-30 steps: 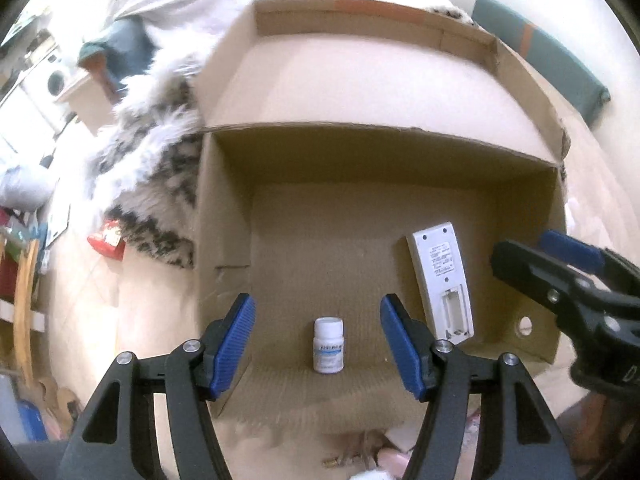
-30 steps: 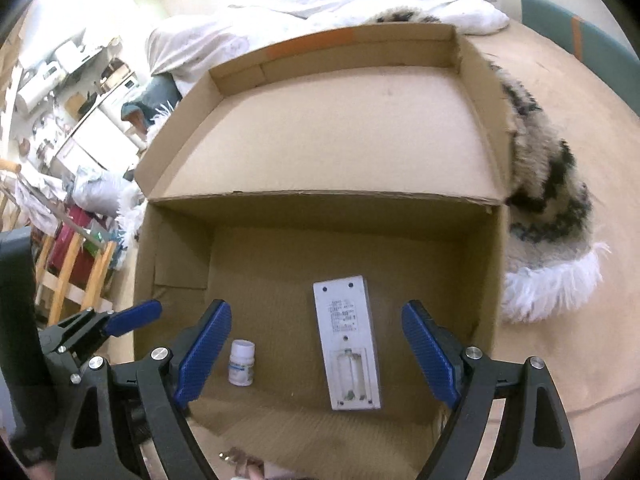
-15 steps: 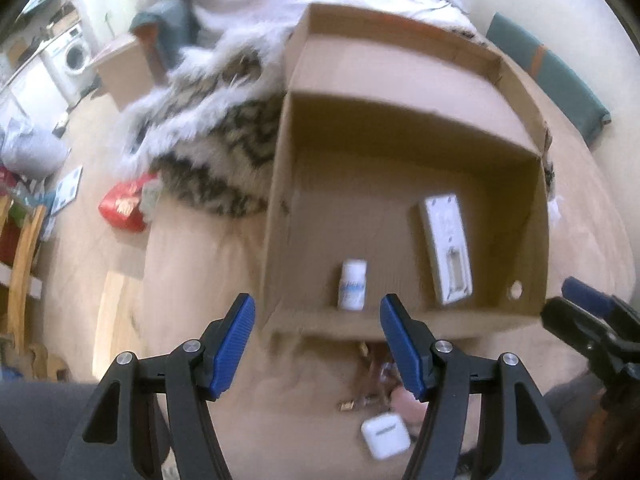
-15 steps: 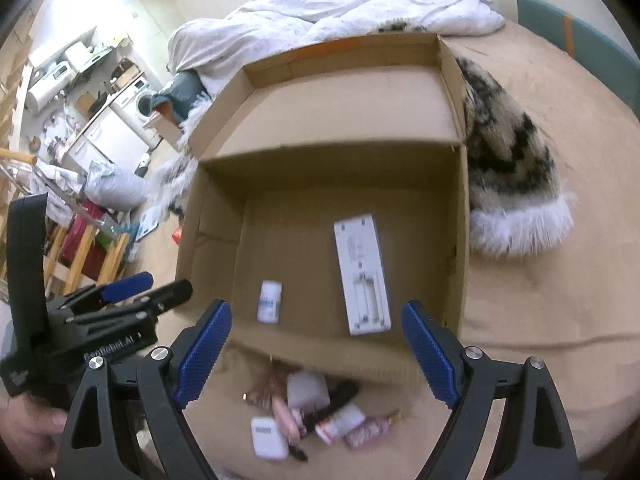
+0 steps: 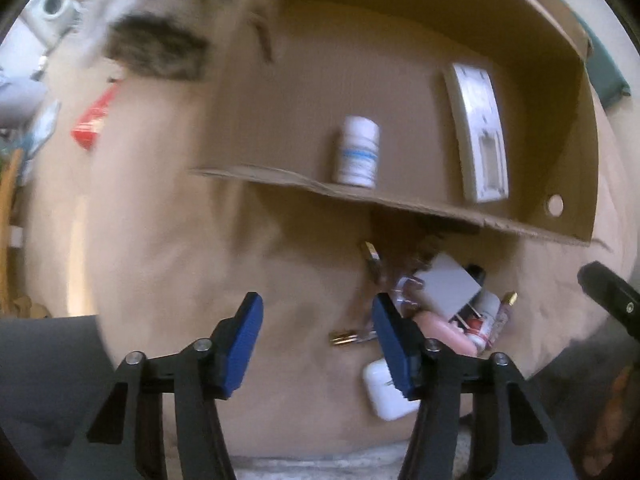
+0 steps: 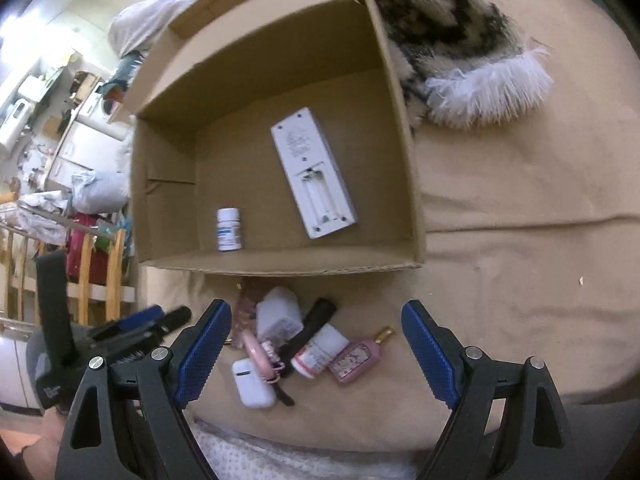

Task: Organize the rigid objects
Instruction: 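Grasp the pink gua sha comb with the left tool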

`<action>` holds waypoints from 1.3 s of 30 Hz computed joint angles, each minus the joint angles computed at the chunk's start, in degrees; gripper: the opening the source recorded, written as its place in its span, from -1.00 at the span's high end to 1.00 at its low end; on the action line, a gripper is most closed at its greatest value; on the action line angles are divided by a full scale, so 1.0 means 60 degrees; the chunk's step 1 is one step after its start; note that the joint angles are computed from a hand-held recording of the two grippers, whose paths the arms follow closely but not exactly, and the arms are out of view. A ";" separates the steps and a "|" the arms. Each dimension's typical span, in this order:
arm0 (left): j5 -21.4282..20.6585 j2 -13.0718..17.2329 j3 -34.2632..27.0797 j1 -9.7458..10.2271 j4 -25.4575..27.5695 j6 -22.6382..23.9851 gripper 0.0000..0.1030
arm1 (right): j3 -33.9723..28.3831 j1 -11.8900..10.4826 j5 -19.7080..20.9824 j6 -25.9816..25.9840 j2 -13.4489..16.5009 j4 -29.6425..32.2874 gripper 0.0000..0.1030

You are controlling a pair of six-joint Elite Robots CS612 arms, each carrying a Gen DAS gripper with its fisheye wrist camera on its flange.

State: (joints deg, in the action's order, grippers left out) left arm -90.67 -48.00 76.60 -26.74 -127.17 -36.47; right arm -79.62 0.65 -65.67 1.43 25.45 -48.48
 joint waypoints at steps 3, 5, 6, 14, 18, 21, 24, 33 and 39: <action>-0.0401 0.0322 -0.0378 -0.0004 0.0201 0.0170 0.11 | 0.0085 -0.0005 0.0144 0.0060 0.0004 0.0043 -0.79; -0.0469 0.0503 -0.0625 -0.0033 0.0302 0.0325 0.11 | 0.0147 0.0017 0.0082 0.0045 -0.0015 0.0081 -0.79; -0.0483 0.0607 -0.0792 -0.0053 0.0449 0.0460 0.12 | 0.0155 0.0012 0.0074 0.0049 -0.0015 0.0117 -0.79; -0.0691 0.1209 -0.1665 -0.0057 0.0855 0.0832 0.33 | 0.0224 0.0003 0.0149 0.0143 -0.0002 0.0153 -0.79; -0.1047 0.1198 -0.1656 0.0031 0.0735 0.0874 0.58 | 0.0259 -0.0002 0.0125 0.0091 -0.0019 0.0228 -0.79; -0.1048 0.0967 -0.1430 0.0032 0.0629 0.1038 0.67 | 0.0287 -0.0017 0.0138 0.0095 -0.0026 0.0268 -0.79; -0.0852 0.0661 -0.1055 0.0003 0.0426 0.1212 0.71 | 0.0315 -0.0028 0.0202 0.0096 -0.0031 0.0307 -0.79; -0.0789 0.0543 -0.0832 0.0188 0.0643 0.0787 0.98 | 0.0329 0.0045 -0.0061 -0.0076 -0.0052 0.0338 -0.79; -0.1038 0.0667 -0.0949 0.0253 0.0319 0.0716 0.86 | 0.0362 0.0083 -0.0265 -0.0070 -0.0048 0.0358 -0.79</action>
State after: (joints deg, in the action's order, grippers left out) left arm -96.90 -43.99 70.91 -25.22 -125.25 -32.17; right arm -77.45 1.15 -67.26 1.01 25.16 -46.33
